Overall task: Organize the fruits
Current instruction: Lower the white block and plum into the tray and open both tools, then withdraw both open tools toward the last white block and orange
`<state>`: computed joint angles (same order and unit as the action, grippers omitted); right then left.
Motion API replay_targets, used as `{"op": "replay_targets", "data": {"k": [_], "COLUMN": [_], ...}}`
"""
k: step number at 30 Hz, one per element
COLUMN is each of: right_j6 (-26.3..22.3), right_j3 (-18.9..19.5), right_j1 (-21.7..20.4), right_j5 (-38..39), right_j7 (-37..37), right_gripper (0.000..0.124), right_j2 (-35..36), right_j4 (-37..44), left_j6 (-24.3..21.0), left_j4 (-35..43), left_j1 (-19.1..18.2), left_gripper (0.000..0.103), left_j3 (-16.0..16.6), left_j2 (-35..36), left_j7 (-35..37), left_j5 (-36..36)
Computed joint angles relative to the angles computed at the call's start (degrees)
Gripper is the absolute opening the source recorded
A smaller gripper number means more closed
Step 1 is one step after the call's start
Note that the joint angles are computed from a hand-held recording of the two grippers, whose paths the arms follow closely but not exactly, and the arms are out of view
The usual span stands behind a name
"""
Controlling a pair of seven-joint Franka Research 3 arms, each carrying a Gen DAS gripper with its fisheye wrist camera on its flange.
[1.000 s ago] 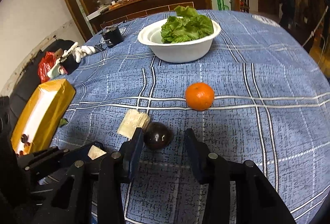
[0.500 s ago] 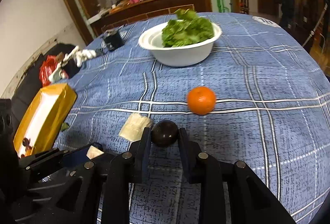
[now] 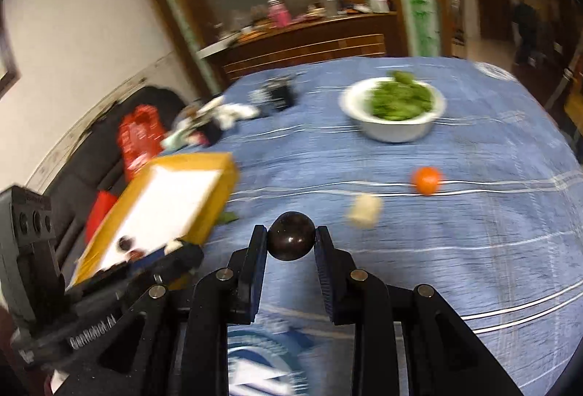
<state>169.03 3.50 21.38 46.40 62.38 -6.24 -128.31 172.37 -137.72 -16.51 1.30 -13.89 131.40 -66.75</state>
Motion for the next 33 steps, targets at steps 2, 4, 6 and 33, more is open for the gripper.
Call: {"op": "replay_targets", "data": {"k": [2,4,6,33], "right_j6": [-1.05,-2.46,-3.18,-4.17], "right_j3": [1.25,2.48,3.69,7.06], "right_j1": [1.25,2.7,3.84,3.69], "right_j5": [-0.68,-1.16,-2.13,-10.77], "right_j7": [-0.11,-0.43,-0.08,10.39], "right_gripper": [0.029,0.029,0.029,0.042], "right_j2": [0.36,1.43,2.94,8.78], "right_j4": [0.67,1.94,3.22,8.77], "left_j6": [1.94,3.66,4.32,2.0], "left_j4": [-3.62,-6.84,-8.93,-14.44], "left_j1": [3.95,9.35,14.27,7.17], "left_gripper": [0.028,0.028,0.028,0.085], "left_j3": [-0.55,-2.52,-4.34,9.95], "left_j2": [-3.08,-5.16,-6.18,-14.46], "left_j7": [-6.83,-15.2,-21.29,-38.15], "left_j5": [5.39,12.98,18.97,35.33]}}
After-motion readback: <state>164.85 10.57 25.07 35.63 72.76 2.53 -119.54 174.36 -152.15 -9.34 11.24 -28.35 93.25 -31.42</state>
